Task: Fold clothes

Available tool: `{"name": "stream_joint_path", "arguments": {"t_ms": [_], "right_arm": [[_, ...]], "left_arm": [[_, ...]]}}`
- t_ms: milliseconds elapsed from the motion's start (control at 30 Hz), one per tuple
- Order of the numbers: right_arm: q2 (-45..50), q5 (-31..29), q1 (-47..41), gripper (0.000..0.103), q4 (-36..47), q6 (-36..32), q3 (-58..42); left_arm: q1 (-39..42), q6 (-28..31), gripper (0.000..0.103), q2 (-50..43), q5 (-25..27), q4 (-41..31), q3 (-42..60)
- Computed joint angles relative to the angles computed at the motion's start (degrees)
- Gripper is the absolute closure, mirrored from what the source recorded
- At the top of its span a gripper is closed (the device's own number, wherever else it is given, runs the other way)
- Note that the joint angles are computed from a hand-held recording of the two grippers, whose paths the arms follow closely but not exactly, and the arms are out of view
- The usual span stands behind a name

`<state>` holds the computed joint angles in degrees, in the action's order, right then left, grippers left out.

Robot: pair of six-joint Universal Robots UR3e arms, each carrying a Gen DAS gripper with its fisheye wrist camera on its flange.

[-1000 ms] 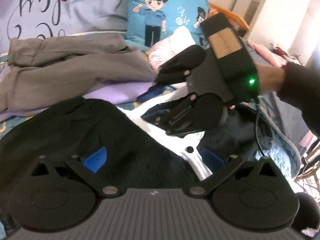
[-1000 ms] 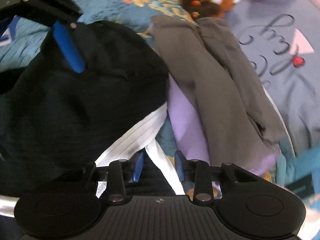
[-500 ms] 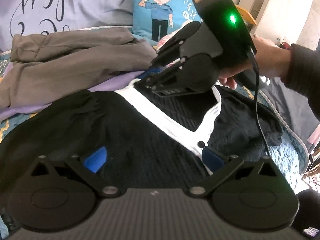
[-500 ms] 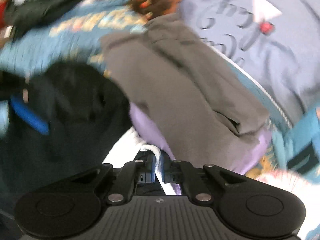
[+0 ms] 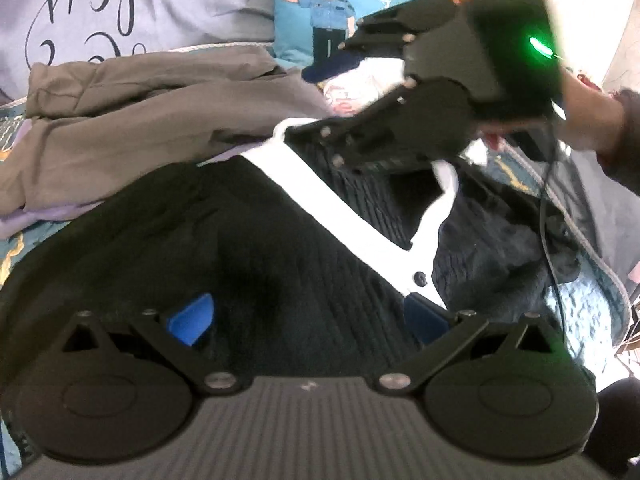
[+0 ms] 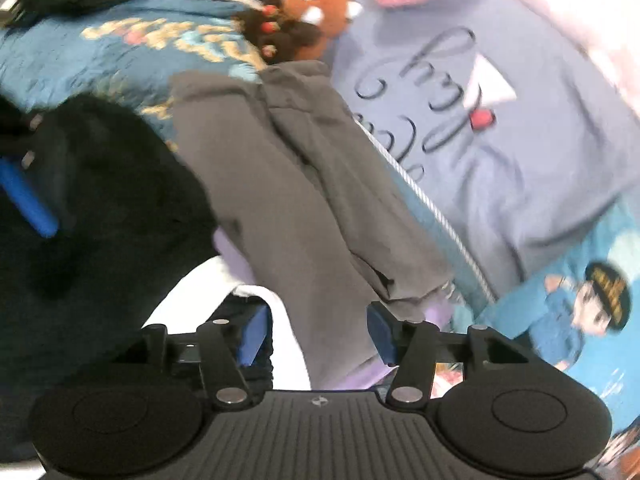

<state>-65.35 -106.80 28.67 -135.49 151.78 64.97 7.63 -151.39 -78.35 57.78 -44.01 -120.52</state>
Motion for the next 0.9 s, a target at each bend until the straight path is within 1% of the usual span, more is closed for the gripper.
{"name": "stream_joint_path", "arguments": {"t_ms": [67, 133, 167, 200, 233, 267, 333, 400, 467, 500, 600, 667, 733, 767, 833, 900], "right_arm": [[1.34, -0.59, 0.05, 0.045, 1.79, 2.99, -2.70], [0.20, 2.13, -1.02, 0.041, 4.94, 6.09, -3.36], [-0.41, 8.58, -3.71, 0.040, 11.74, 9.43, -6.15], [-0.58, 14.56, -6.34, 0.043, 17.84, 12.19, -9.09], [-0.70, 18.08, -8.40, 0.048, 21.46, 14.70, -10.97], [-0.78, 20.75, -10.20, 0.047, 24.33, 16.92, -12.66], [-2.08, 18.45, -11.39, 0.045, 23.05, 20.00, -12.39], [-3.86, 14.76, -11.99, 0.042, 20.85, 24.16, -11.30], [-6.25, 13.85, -12.41, 0.041, 20.79, 24.95, -9.56], [-8.12, 12.50, -11.81, 0.040, 20.68, 24.58, -7.42], [-13.57, 7.73, -9.64, 0.031, 19.41, 25.26, 0.80], [-17.50, 4.44, -8.52, 0.031, 18.54, 27.87, 7.87], [-20.65, 3.63, -8.60, 0.033, 17.80, 30.34, 13.73], [-22.64, 4.71, -9.30, 0.034, 16.57, 30.43, 17.38], [-24.13, 4.98, -9.25, 0.042, 14.26, 31.36, 21.85], [-23.53, 2.82, -8.21, 0.048, 10.74, 32.05, 24.32]], "left_arm": [[-0.05, -0.42, 0.000, -0.41, 0.42, 0.41, 0.10], [0.13, -0.97, 0.000, -0.45, 0.56, 0.59, 0.04], [0.21, -1.04, 0.000, -0.50, 0.51, 0.53, 0.07], [0.28, -1.01, 0.000, -0.52, 0.46, 0.43, 0.09], [0.28, -1.01, 0.000, -0.68, 0.53, 0.40, 0.16], [-0.02, -1.26, 0.000, -0.98, 1.09, 0.56, 0.24], [-0.67, -1.79, 0.000, -1.60, 2.31, 0.91, 0.39], [-1.76, -2.75, 0.000, -2.83, 4.38, 1.81, 0.70], [-2.11, -3.30, 0.000, -3.22, 4.96, 2.62, 0.57], [-2.03, -3.46, 0.000, -3.12, 4.78, 3.08, 0.34], [-1.36, -3.94, 0.000, -2.53, 3.43, 4.31, -0.20], [-1.21, -4.90, 0.000, -2.08, 3.54, 5.53, -0.37], [-1.56, -5.81, 0.000, -1.69, 5.11, 7.12, -0.64], [-1.85, -6.19, 0.000, -1.83, 5.92, 7.69, -0.68], [-2.43, -7.05, 0.000, -2.40, 7.40, 8.59, -0.70], [-2.43, -7.70, 0.000, -2.78, 7.71, 8.77, -0.88]]}}
